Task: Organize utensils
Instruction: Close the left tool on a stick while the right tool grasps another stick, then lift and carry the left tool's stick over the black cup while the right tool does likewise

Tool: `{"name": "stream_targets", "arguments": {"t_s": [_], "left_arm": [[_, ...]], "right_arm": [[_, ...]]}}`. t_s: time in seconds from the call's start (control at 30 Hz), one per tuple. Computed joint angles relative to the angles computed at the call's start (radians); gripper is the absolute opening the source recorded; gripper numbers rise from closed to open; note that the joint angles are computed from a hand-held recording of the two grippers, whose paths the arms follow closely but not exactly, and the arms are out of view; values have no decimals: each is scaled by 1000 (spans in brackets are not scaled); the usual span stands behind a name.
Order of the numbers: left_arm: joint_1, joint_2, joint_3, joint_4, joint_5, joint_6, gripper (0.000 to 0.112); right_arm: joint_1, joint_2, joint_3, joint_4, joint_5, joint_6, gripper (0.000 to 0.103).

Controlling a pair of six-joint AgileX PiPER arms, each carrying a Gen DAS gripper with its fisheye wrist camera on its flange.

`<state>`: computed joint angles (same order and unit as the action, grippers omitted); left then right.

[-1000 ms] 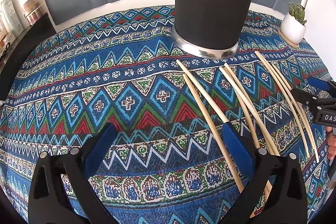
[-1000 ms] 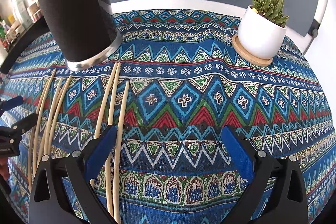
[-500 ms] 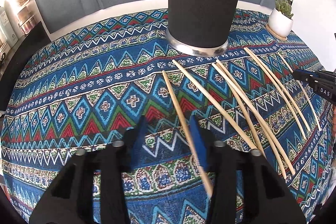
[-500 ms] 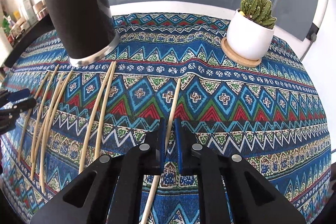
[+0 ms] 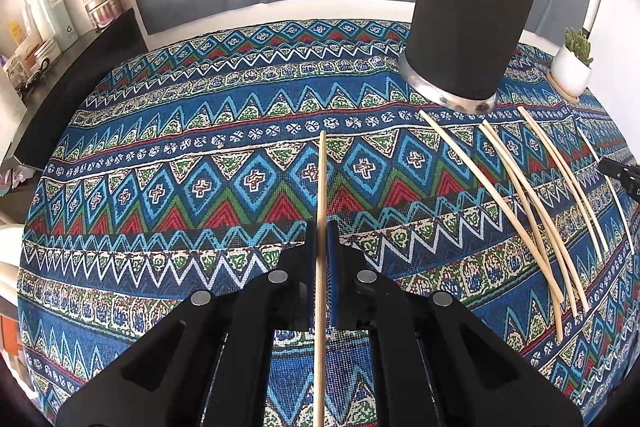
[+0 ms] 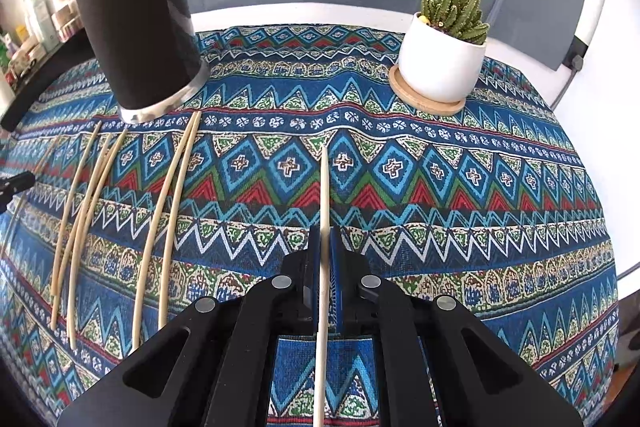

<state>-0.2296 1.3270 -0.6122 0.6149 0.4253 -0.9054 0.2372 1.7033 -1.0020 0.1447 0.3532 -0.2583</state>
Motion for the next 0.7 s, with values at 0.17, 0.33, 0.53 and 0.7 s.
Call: {"name": "stream_targets", "arguments": {"t_s": [0.17, 0.33, 0.53, 0.7], "left_arm": [[19, -56, -39, -77, 45, 83, 5], [9, -120, -100, -113, 128, 143, 5], [-3, -150, -184, -152, 209, 209, 5], [4, -168, -280, -190, 276, 281, 5]], "right_arm": [[-14, -67, 17, -3, 21, -11, 5], [-40, -135, 0, 22, 77, -53, 5], [-63, -176, -68, 36, 153, -68, 5], [-63, -181, -153, 28, 217, -50, 5]]}}
